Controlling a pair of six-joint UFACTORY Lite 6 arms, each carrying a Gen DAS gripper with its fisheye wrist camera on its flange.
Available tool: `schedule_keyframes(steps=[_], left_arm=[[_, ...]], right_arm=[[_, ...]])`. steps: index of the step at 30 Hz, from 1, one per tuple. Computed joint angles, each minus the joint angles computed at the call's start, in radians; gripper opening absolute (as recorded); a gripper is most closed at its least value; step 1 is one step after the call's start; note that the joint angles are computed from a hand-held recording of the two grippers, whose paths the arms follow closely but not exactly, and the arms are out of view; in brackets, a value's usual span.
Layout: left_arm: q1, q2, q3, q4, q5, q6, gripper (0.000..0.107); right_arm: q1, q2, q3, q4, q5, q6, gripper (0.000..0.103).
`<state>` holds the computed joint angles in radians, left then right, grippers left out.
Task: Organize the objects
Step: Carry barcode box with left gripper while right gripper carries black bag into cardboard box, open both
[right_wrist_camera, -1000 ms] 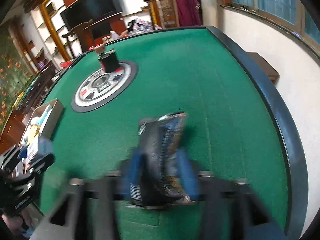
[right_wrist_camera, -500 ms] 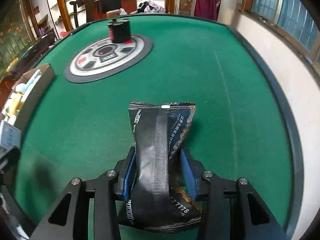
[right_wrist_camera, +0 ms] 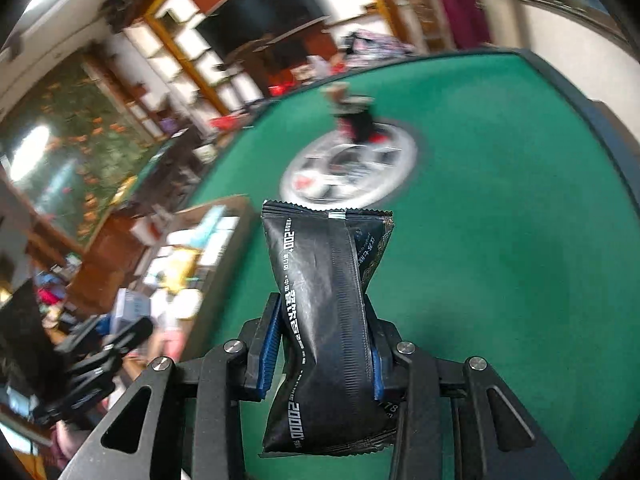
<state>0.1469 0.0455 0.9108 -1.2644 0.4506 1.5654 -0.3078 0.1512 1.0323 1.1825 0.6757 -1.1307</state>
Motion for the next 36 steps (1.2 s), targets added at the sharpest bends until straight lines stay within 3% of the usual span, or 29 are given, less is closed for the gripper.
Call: schedule_keyframes(steps=[5, 11, 19, 23, 25, 29, 31, 33, 36], left_arm=[[0.17, 0.102, 0.086, 0.062, 0.025, -0.03, 0.053], [0.236, 0.209, 0.118, 0.068, -0.009, -0.005, 0.053], [0.208, 0.23, 0.055, -0.275, -0.134, 0.391, 0.053], [0.208, 0.242, 0.046, -0.444, -0.127, 0.567, 0.053], [0.221, 0.244, 0.047, -0.439, -0.103, 0.552, 0.057], [0.252, 0.239, 0.056, -0.373, -0.062, 0.455, 0.081], [0.261, 0.209, 0.036, -0.413, -0.061, 0.489, 0.085], [0.268, 0.178, 0.023, -0.423, -0.06, 0.49, 0.09], [0.279, 0.119, -0.002, -0.443, -0.065, 0.49, 0.095]], right_arm=[[0.217, 0.11, 0.155, 0.022, 0.008, 0.096, 0.039], [0.443, 0.314, 0.358, -0.018, -0.019, 0.254, 0.04], [0.601, 0.608, 0.636, -0.172, -0.104, 0.477, 0.04], [0.633, 0.694, 0.779, -0.329, -0.143, 0.655, 0.04], [0.639, 0.744, 0.86, -0.397, -0.132, 0.735, 0.04], [0.652, 0.764, 0.907, -0.474, -0.132, 0.825, 0.043], [0.653, 0.744, 0.883, -0.456, -0.132, 0.819, 0.049], [0.658, 0.715, 0.849, -0.428, -0.143, 0.801, 0.062], [0.672, 0.677, 0.809, -0.39, -0.169, 0.773, 0.069]])
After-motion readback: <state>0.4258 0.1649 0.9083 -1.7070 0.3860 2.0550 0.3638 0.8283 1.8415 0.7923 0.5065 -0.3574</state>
